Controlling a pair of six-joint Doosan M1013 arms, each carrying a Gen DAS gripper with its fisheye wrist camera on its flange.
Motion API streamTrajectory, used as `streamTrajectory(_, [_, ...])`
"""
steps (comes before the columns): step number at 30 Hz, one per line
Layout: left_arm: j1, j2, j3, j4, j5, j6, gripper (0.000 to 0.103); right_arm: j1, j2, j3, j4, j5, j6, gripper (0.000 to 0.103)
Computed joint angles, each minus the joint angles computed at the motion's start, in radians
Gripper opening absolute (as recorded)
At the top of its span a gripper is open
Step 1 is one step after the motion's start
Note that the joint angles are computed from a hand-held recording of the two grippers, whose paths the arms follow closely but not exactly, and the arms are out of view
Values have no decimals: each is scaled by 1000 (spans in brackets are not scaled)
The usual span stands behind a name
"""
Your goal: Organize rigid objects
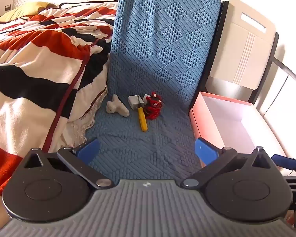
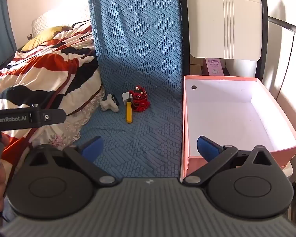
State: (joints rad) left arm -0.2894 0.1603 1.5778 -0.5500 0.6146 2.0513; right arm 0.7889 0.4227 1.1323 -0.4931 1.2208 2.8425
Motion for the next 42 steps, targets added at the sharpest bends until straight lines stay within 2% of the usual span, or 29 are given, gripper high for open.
streamTrajectory(4, [10, 1, 1, -30, 9, 19, 103, 1, 1, -1, -6, 5, -7, 103])
streamTrajectory(7, [-1, 0, -1, 19, 1, -7, 103, 0, 1, -1, -1, 7, -10, 103])
streamTrajectory(42, [1, -2, 7, 30, -17, -37, 103, 1, 1, 5, 6, 3, -5, 103])
